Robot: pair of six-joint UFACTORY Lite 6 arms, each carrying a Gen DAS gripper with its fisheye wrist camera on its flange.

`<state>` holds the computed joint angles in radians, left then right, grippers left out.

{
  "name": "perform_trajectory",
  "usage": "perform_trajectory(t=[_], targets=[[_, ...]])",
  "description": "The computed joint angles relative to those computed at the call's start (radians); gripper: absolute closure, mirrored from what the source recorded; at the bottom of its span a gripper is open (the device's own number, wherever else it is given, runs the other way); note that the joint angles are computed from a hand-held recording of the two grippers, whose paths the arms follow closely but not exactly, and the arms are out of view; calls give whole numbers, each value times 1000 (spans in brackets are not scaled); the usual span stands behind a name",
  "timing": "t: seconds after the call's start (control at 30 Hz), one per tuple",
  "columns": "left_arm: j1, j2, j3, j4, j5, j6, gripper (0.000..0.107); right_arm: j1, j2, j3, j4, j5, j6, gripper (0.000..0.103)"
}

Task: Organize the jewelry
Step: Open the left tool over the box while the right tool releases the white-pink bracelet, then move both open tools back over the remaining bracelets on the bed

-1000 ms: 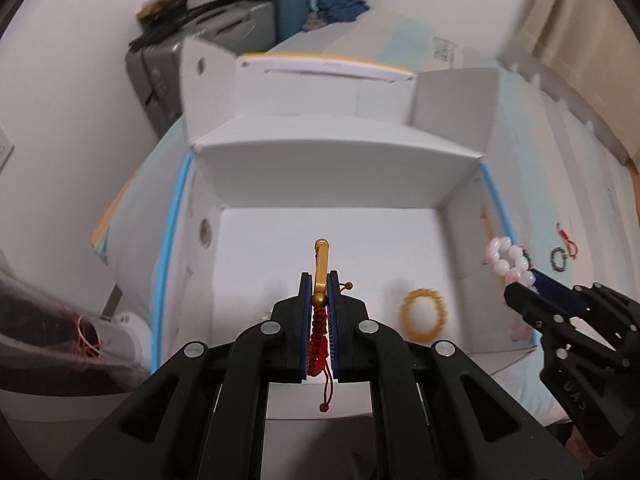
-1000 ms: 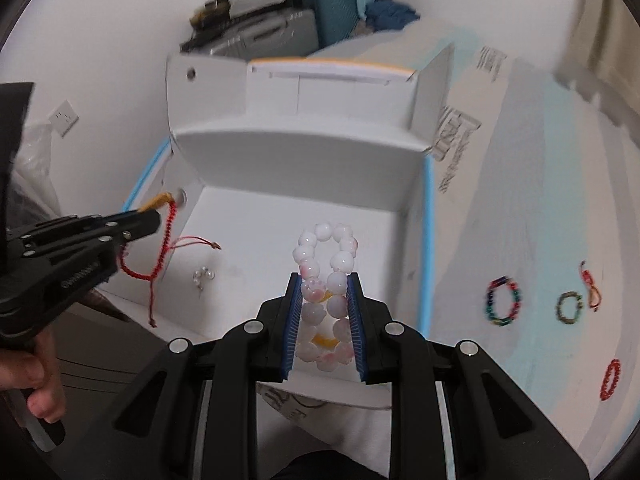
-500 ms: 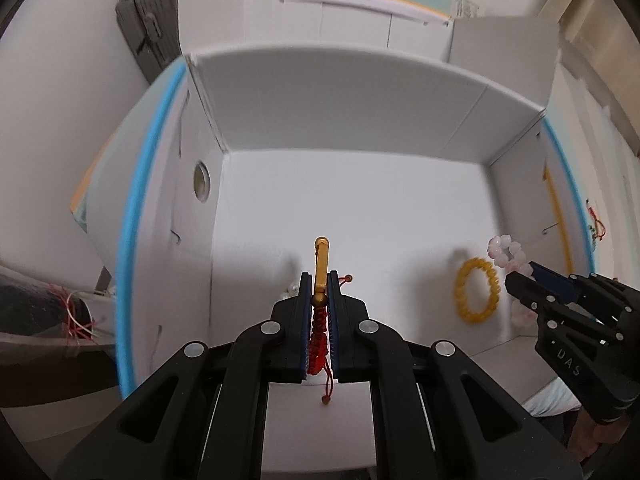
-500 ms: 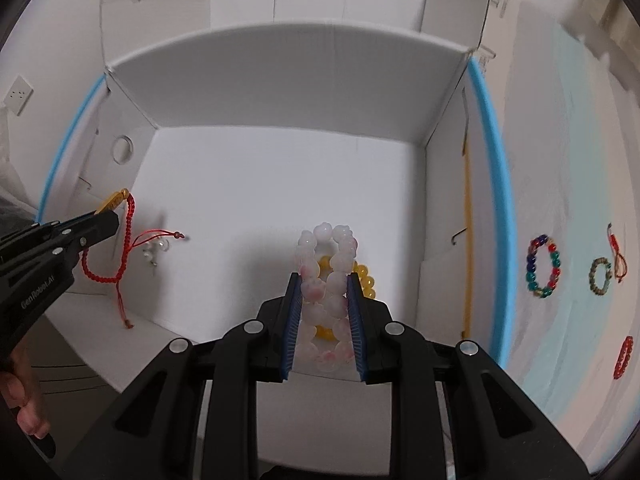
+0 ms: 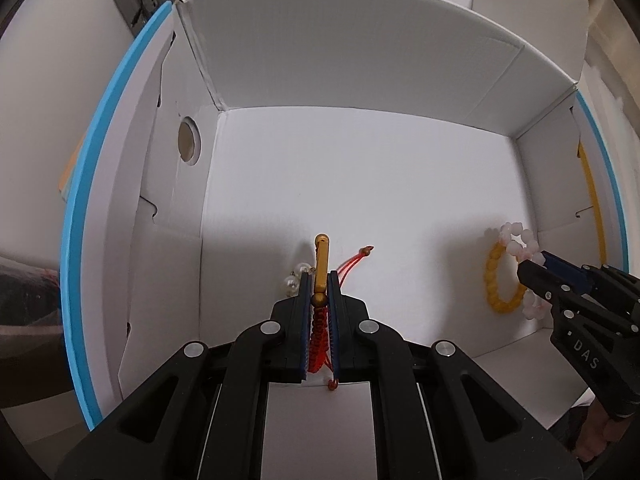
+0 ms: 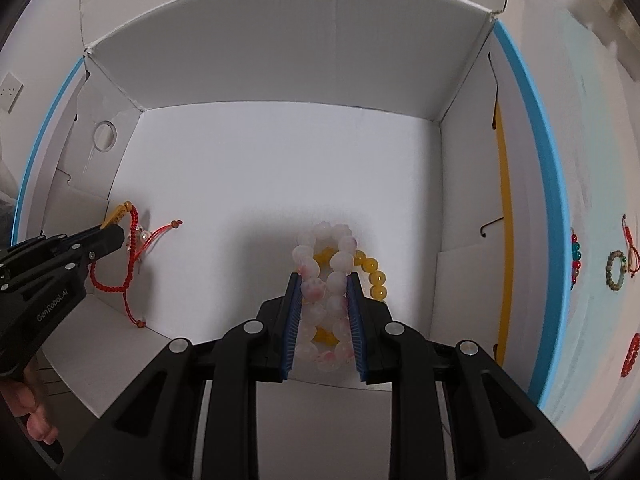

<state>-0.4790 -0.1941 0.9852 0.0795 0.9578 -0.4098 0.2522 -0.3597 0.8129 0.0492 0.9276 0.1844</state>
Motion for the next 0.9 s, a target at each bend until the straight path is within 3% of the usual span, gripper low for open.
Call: perform_trajectory(t=[0.27,0.33,0.47,0.63,0.83,0.9], targets=[[-21,-18,-8,29,10,-60,95,-44,-12,-15,31,-4,-51,78],[-38,-37,-8,51,18,-89,79,-64,-35,-13,50,4,-75,66],[-74,-75,22,98,51,-149,62,-97,-106,12,83,44,-118,51],[-153,-98,95,193,110,-253,28,-179,-208,89,110,118,-184,25],[-298,-61,233,266,181,-375,18,-383,-307,162,184,233,-345,15],[-357,-35,281,291,199,-425,15,-533,-326,200,239,291,-472,13]])
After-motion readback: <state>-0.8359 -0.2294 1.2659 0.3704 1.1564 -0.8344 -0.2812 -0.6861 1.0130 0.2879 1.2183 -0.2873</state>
